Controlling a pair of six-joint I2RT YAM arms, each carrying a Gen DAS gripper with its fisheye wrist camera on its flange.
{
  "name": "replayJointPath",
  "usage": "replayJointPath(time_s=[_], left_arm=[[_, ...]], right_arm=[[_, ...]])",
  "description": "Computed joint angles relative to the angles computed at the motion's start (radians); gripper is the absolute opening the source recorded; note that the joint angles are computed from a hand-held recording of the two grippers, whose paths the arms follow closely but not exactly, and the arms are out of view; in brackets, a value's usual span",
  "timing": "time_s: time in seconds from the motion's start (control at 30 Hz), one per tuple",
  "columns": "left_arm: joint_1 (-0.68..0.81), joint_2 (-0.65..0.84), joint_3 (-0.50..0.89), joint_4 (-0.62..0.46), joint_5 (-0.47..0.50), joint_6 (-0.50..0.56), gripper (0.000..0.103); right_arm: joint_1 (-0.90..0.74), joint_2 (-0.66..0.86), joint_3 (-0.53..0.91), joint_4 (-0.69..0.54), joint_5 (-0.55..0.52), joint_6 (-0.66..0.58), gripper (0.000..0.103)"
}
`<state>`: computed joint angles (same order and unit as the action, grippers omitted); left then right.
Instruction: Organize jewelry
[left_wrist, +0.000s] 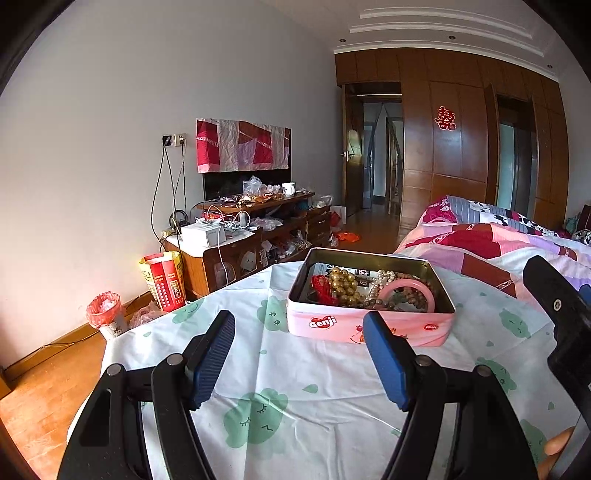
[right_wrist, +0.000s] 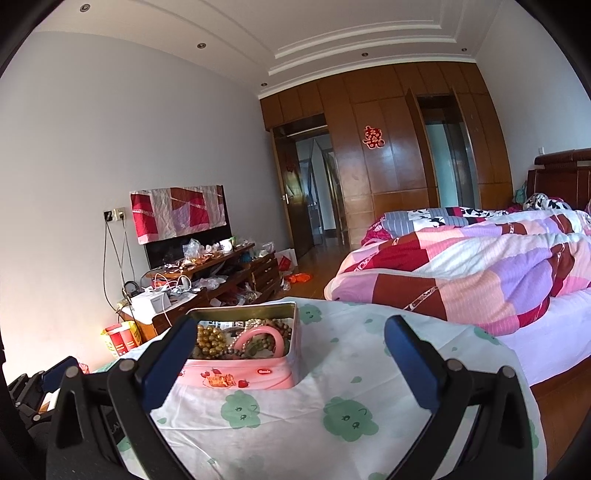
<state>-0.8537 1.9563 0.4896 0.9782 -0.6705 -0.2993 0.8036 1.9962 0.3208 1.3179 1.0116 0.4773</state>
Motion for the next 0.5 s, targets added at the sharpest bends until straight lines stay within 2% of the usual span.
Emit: replayJointPath(time_s=[0.5], left_arm=[[-0.004, -0.004, -0.007, 0.000, -0.003, -0.002, 0.072]], right_arm=[[0.014, -0.001, 0.001, 0.002, 0.021, -0.016, 0.103]])
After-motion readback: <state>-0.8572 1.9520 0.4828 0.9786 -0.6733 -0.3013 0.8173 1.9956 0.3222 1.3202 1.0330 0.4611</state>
